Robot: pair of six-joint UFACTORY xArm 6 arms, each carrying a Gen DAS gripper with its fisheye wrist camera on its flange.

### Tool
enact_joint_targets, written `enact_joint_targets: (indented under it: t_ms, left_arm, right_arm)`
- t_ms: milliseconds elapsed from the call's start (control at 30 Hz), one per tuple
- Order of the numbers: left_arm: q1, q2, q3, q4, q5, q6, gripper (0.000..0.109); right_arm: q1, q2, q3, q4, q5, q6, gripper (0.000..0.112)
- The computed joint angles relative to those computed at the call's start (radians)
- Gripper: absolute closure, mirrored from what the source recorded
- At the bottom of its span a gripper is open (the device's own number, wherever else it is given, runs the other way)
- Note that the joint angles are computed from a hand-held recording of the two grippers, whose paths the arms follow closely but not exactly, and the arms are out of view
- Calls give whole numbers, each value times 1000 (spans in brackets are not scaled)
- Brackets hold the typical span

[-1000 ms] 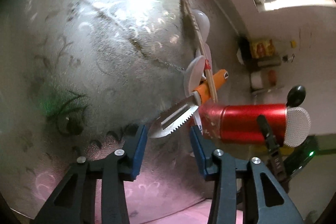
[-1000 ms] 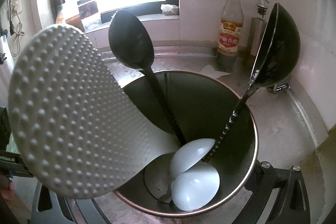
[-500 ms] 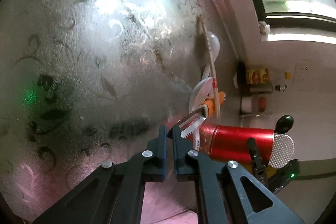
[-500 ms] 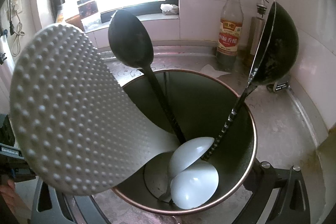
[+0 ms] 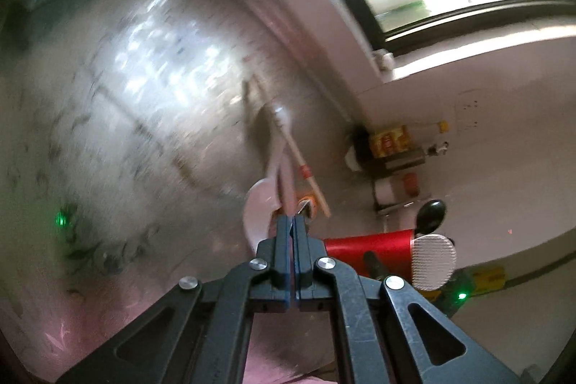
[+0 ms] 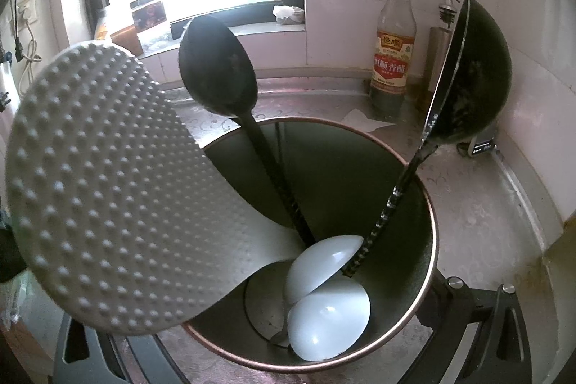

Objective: Organize utensils

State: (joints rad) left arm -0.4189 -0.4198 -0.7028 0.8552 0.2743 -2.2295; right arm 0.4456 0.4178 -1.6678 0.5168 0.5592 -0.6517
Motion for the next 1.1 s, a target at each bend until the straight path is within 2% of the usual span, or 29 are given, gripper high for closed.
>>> enact_joint_targets:
  t_ms: [133,333,400,600,833,1100]
  left_arm:
    - [0,-9,-41,7,44,52,109]
    - [-12,-2,-132,-30,130,202,109]
    - [-21,11,-173,-61,179,278,109]
    - [-32,85,-286,-114,244,418,109]
    - [-31,152,-356,-168,234,507,108]
    - [-32,165,-359,-181,219,476,108]
  right_arm:
    - [-1,1,-3,0,2,0,9]
    - [-3,6,-8,7,5,-7,9]
    - [-4,4,-5,10,5,-12,9]
    - [-6,5,-7,13,10,-14,9]
    - [-7,14,-20,10,11,-5,9]
    - [-11,20,-27,14,12,-1,9]
